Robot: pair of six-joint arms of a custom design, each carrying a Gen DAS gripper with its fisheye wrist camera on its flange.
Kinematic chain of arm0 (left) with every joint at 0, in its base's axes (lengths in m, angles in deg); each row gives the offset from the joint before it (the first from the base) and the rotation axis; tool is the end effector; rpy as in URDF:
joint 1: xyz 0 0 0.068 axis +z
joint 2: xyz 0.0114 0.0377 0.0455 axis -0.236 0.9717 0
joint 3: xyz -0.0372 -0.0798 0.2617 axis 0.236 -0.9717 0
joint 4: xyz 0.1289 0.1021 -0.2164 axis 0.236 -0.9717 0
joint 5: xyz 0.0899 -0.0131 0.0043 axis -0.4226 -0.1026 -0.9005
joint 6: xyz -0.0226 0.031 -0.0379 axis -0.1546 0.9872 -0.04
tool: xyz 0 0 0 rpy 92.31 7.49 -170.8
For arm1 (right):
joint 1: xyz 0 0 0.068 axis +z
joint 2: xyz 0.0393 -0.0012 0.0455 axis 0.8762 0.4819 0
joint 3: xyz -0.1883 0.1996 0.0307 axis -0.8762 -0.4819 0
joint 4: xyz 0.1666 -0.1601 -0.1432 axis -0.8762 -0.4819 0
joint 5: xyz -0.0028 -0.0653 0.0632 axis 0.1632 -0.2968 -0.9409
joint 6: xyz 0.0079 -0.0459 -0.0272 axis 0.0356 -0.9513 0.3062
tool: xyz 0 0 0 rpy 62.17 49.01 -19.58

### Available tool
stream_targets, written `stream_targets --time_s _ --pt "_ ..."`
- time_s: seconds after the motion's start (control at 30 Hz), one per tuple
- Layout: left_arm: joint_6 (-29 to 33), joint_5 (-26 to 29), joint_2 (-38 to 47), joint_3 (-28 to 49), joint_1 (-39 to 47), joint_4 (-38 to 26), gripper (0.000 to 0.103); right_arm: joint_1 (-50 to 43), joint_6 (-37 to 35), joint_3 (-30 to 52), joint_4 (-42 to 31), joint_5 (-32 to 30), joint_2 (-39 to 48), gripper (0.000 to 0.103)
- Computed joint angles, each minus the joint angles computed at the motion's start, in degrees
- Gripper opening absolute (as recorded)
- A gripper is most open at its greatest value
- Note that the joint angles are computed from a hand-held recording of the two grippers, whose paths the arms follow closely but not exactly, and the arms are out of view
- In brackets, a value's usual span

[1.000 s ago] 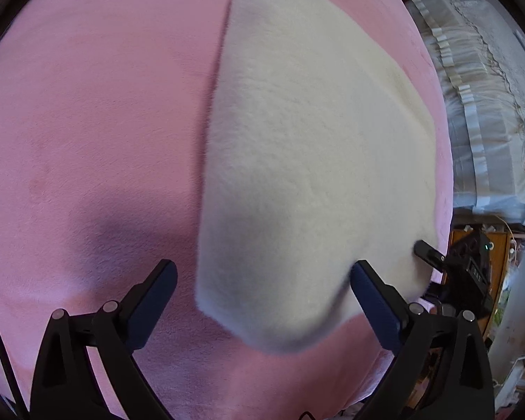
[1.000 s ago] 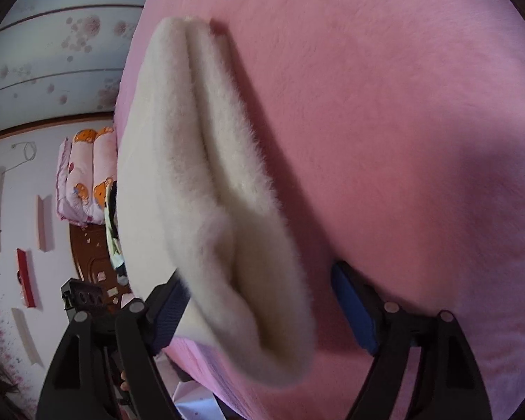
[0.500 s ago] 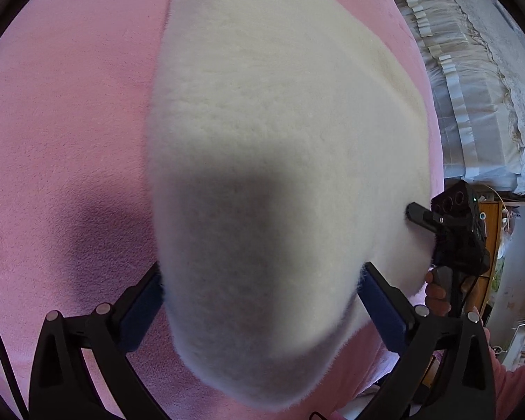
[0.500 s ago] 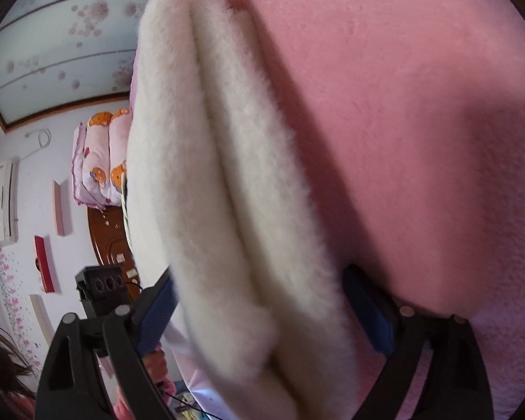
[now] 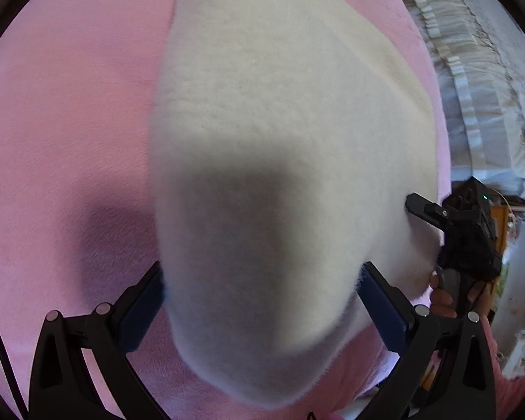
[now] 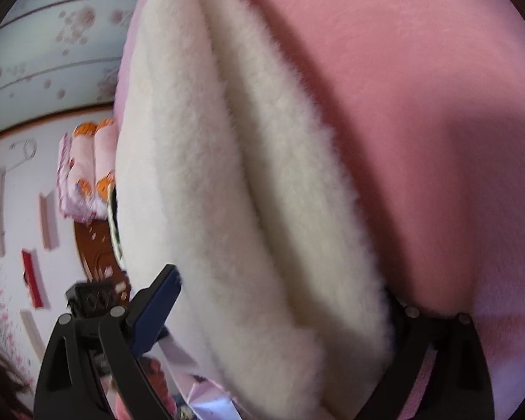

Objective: Fold large clothes

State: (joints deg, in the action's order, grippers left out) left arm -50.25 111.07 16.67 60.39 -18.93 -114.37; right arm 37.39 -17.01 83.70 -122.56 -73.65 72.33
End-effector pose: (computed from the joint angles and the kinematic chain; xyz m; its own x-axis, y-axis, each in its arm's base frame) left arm 0.2854 -0.0422 0.2215 -0.9792 0.1935 0.0608 0.1460 0.8806 -0.4509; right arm 0.2036 -0.0607 0.1814 -0.8372 0.5176 0.1765 0.4656 0.5055 0.7264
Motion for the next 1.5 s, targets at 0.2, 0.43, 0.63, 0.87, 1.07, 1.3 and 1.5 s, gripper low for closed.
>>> stream_targets --time_s 0.2,0.43,0.63,0.87,1.07,1.3,1.5 --pt "-11.7 -7.3 -10.3 -3.8 -5.1 2.4 0.103 8.4 13.2 -0.5 -2.1 10.5 -14.7 0.096" --pt "-16.1 -13.7 -15.3 -1.8 -10.2 -0.3 0.103 16.8 16.8 6.5 -11.7 22.9 -22.0 0.096" --pt "-16.9 -18.7 -16.6 2.9 -14.2 -3.8 0.103 21.0 13.4 11.9 -18.5 29.9 -23.6 0.096" --pt "-21.0 -23.3 -18.4 6.7 -18.9 -7.9 0.103 24.4 10.0 15.6 -23.4 36.1 -25.4 0.096" --pt "-23.5 -23.9 -18.8 8.1 -21.5 -9.5 0.103 32.1 11.7 17.1 -25.4 41.7 -26.6 0.096" --pt "-25.0 -24.8 -19.4 7.8 -23.7 -9.6 0.103 37.9 15.2 17.7 -25.6 43.7 -26.8 0.096" --pt "-24.8 -25.4 -19.4 7.6 -24.2 -9.6 0.103 36.1 14.1 17.3 -25.2 42.2 -26.3 0.096"
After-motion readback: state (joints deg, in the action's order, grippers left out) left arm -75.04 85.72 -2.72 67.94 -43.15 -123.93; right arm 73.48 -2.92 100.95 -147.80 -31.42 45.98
